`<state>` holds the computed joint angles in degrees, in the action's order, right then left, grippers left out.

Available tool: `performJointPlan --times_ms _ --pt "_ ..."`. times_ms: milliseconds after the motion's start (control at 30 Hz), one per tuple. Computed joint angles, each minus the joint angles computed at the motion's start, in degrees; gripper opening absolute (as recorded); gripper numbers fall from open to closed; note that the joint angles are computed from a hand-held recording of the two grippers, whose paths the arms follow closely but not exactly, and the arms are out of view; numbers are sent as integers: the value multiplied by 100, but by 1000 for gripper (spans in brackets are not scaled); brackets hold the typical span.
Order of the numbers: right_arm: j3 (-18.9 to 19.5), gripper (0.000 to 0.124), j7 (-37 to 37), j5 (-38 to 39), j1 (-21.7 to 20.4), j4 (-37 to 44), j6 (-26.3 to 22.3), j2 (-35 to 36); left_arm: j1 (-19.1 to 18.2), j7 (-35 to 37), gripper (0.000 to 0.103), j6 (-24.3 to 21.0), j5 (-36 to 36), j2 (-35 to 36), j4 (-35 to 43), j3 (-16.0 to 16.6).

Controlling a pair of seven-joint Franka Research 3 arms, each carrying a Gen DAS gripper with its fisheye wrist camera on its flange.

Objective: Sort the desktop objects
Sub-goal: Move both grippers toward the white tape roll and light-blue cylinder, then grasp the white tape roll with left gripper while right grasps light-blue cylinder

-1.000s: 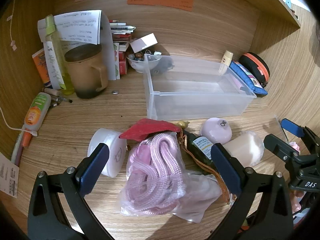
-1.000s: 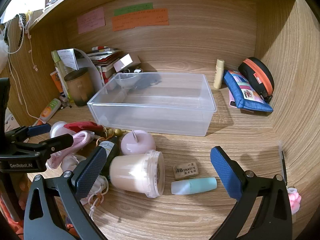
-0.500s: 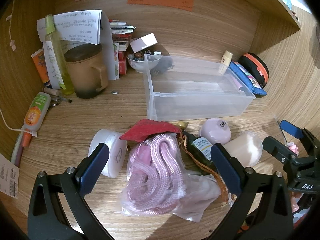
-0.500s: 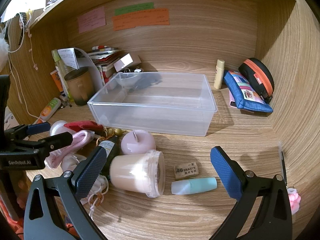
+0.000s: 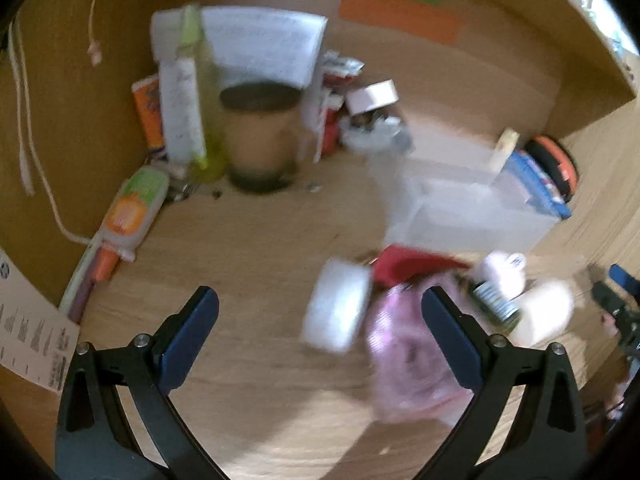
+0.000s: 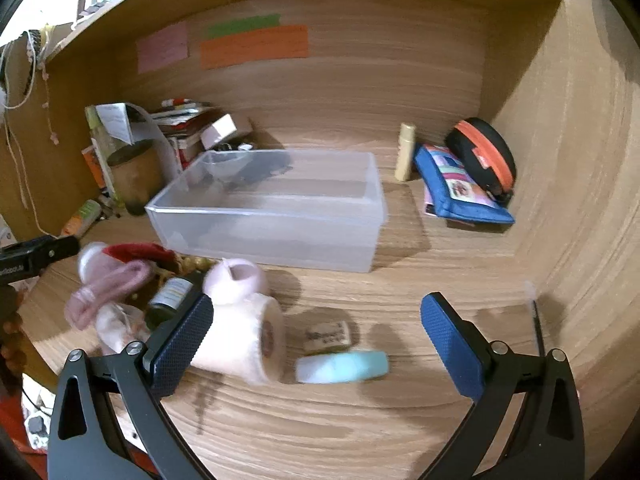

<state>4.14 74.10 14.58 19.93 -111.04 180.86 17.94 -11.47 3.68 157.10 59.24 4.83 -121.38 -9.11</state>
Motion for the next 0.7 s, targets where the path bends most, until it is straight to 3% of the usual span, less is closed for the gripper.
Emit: performJointPlan --times_ms 100,233,300,367,500,633,700 --pt "35 103 -25 61 -111 12 -187 11 97 366 103 247 -425 15 -156 14" --pt "-215 103 155 -58 18 -105 -303 -26 118 514 100 456 -614 144 -173 60" --pt "-448 103 339 -251 187 -175 -333 -32 113 778 79 482 -851 255 -105 47" --pt "-501 102 421 -373 206 -169 -454 1 167 1397 73 580 -1402 414 -17 -8" --pt "-567 102 548 -602 224 -99 -645 108 -11 1484 73 528 -1433 570 152 157" --pt "-236 102 363 -422 -67 18 -765 231 -92 1470 73 379 -1365 676 313 238" --pt "-370 100 454 -543 62 117 -808 326 -113 1495 67 340 -1385 724 373 253"
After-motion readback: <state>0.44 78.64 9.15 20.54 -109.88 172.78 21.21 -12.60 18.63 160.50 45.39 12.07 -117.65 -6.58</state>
